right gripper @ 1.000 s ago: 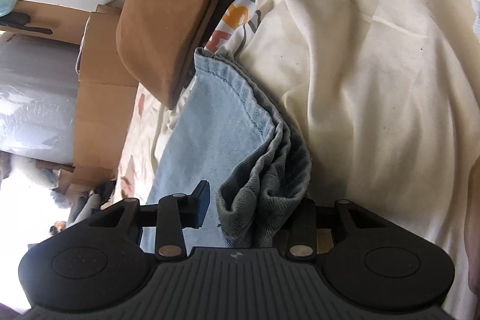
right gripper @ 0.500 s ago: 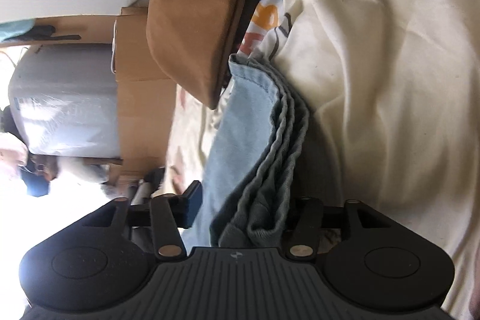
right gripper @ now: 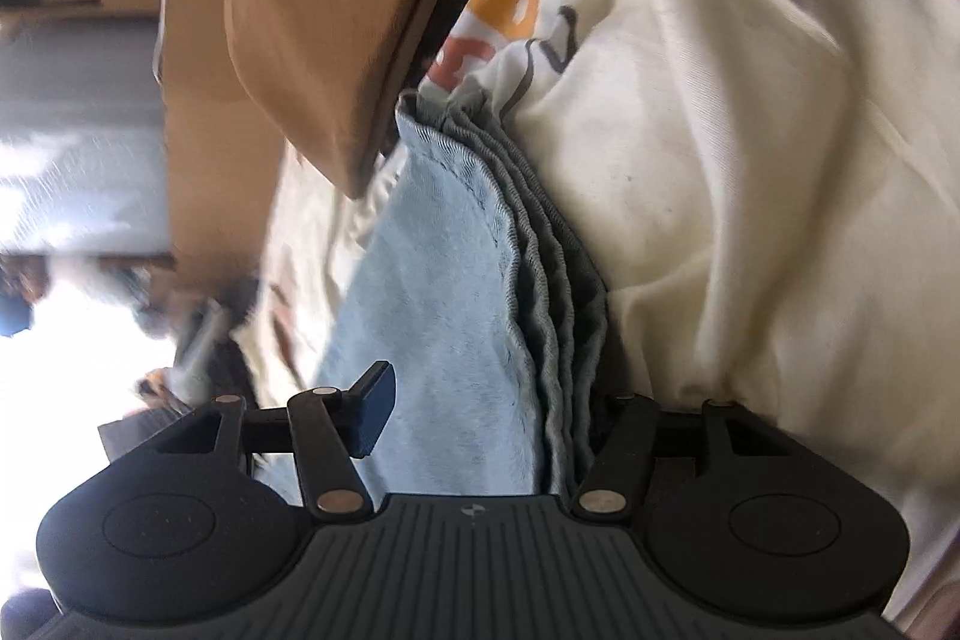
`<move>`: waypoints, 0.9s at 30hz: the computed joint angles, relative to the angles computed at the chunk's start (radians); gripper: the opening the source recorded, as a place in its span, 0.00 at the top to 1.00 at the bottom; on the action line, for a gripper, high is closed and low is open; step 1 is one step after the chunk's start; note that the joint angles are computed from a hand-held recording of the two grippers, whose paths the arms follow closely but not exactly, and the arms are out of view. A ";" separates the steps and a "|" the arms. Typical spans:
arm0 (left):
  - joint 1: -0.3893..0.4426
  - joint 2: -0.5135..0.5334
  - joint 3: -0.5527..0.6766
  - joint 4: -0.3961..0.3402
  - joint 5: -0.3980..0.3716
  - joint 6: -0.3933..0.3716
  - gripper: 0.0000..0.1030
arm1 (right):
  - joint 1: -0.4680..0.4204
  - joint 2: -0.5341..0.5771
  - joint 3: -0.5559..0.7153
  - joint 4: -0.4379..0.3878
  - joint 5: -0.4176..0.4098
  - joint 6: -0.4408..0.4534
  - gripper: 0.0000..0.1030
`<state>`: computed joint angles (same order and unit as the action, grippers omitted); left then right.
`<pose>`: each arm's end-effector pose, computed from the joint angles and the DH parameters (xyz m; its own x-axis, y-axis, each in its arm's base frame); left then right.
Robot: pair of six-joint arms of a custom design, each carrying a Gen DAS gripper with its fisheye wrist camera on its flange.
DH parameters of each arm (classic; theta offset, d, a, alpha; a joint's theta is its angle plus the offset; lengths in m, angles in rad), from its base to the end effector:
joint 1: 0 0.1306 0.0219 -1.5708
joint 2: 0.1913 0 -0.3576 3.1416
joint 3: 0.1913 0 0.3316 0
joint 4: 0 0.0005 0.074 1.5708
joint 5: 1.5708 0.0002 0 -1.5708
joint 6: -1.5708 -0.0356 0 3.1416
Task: Fold clothes
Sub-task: 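Close the right gripper on the folded jeans hem edges, then lift the jeans hem with the right gripper toward the waistband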
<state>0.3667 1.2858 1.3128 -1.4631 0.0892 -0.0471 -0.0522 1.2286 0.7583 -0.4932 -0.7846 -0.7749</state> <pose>0.3135 0.1165 0.3871 -0.9403 -0.3109 -0.1383 -0.3020 0.9498 -0.0819 0.3210 0.0079 0.2523 -0.8418 0.5398 -0.0018 0.3125 0.4900 0.8138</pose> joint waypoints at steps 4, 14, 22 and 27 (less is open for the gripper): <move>0.022 -0.018 -0.014 -0.002 0.015 -0.006 0.60 | 0.037 0.016 0.077 -0.153 0.074 0.111 0.64; 0.080 -0.054 -0.060 0.021 0.062 -0.009 0.60 | 0.165 -0.008 0.256 -0.436 0.253 0.241 0.91; 0.113 -0.082 -0.075 0.017 0.105 -0.007 0.60 | 0.264 0.030 0.460 -0.600 0.338 0.273 0.91; 0.122 -0.082 -0.036 -0.012 0.133 -0.039 0.60 | 0.288 0.059 0.590 -0.694 0.360 0.318 0.91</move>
<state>0.4885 1.2043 1.2765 -1.4750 0.2220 -0.0856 0.2361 1.2874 1.3482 -1.1867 -0.4248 -0.4564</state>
